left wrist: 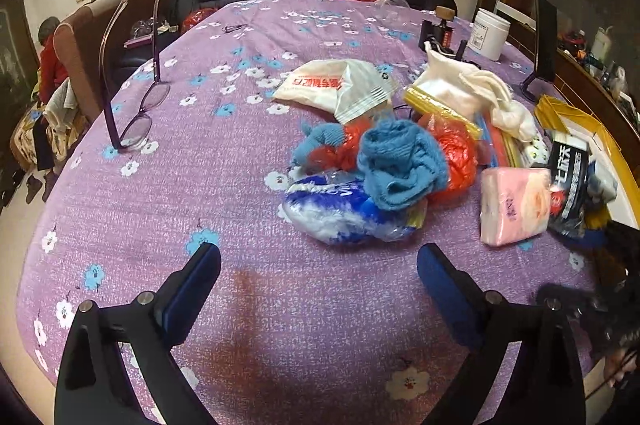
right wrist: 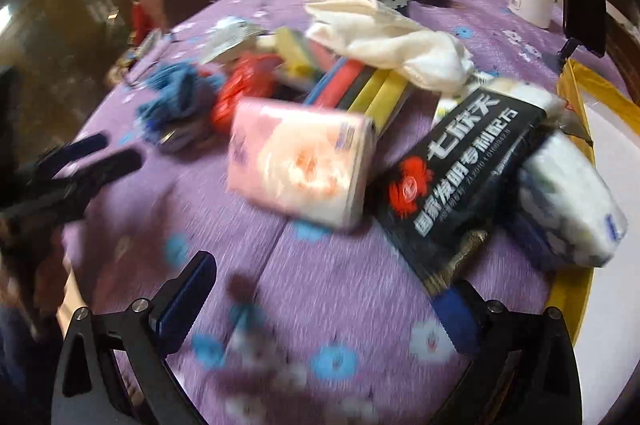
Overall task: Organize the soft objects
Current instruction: 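Grasp the blue knitted cloth with the left tool while the right tool grasps the pink tissue pack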
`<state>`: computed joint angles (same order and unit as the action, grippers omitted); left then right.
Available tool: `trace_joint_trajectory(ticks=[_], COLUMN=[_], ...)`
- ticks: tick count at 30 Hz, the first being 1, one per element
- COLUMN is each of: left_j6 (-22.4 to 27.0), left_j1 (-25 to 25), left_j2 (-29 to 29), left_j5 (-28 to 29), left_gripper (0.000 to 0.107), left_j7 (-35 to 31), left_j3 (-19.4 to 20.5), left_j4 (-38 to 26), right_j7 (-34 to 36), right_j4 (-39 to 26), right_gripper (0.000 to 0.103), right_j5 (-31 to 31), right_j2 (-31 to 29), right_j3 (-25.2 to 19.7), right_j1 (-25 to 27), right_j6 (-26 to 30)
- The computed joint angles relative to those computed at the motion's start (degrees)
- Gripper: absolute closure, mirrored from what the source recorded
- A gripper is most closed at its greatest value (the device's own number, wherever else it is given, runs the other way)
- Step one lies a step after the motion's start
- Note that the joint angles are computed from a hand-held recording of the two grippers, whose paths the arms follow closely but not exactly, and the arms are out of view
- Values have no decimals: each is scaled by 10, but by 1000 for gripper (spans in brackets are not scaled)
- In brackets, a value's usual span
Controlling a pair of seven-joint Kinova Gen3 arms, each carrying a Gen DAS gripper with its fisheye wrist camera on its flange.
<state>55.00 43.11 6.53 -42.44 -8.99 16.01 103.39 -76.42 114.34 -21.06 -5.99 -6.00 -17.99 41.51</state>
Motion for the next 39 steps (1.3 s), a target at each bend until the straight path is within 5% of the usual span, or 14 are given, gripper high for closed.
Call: trace_joint_trajectory(ticks=[5, 10, 14, 19, 27, 35, 39], left_j6=[19, 45, 67, 29, -4, -21, -22], left_j1=[7, 17, 24, 3, 35, 25, 18], left_j2=[14, 44, 82, 105, 58, -1, -17], left_j5=[-8, -21, -12, 60, 29, 10, 1], left_gripper=[9, 9, 18, 69, 75, 75, 75], left_j7=[-17, -40, -76, -139, -75, -18, 4], left_j3=[-1, -13, -32, -54, -60, -17, 2], left_j4=[-25, -73, -122, -145, -84, -15, 6], right_j7=[117, 209, 161, 134, 231, 237, 248], right_j4=[84, 161, 171, 144, 25, -105, -107], right_gripper=[7, 8, 6, 12, 11, 11, 11], right_j5=[-59, -107, -54, -10, -3, -27, -29], right_j2=[-120, -241, -241, -216, -81, 77, 83], right_j3=[97, 45, 10, 36, 107, 80, 47], right_j1=[-92, -74, -70, -96, -138, -77, -53], right_j6=[-56, -153, -166, -141, -58, 19, 57])
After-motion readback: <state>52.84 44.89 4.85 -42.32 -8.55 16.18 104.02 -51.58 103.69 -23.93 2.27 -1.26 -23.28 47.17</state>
